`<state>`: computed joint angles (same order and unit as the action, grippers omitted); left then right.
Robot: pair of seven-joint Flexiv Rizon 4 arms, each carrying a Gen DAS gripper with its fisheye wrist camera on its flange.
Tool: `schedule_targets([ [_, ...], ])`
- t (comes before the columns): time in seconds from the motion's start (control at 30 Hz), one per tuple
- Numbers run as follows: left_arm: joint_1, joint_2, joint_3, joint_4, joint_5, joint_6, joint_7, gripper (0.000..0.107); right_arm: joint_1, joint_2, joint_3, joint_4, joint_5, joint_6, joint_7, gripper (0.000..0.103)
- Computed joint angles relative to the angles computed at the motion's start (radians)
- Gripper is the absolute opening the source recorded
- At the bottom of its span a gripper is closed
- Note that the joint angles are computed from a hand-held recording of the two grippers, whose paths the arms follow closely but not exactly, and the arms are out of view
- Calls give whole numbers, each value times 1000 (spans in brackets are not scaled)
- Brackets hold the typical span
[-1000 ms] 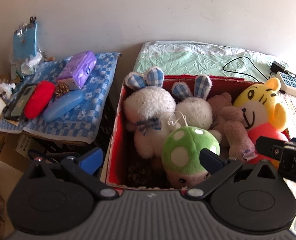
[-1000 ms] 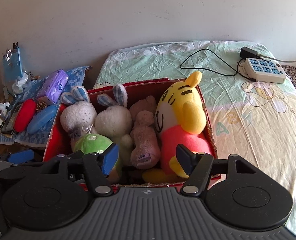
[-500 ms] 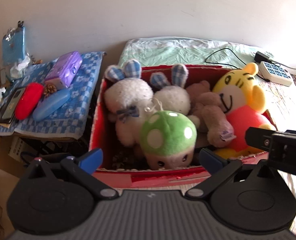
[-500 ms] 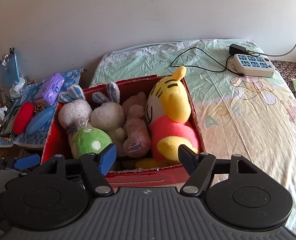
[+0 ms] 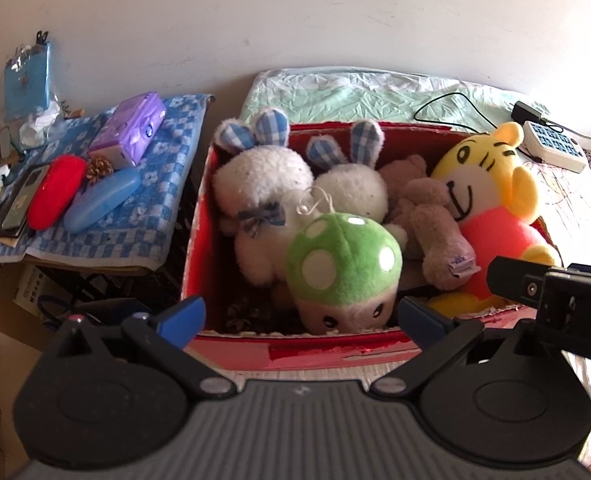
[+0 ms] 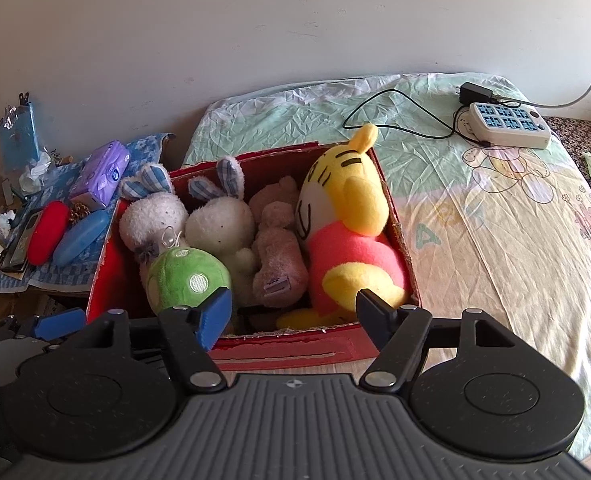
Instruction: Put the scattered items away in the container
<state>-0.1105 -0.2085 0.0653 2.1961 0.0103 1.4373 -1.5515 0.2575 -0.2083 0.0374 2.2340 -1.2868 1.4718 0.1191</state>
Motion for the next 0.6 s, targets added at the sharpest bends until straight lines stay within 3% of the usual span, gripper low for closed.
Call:
schedule_targets([
  [0.6,11,-26,-34,-14,-72,-14,68,103,40,-20,-1,-25,139,-33,-138,72],
])
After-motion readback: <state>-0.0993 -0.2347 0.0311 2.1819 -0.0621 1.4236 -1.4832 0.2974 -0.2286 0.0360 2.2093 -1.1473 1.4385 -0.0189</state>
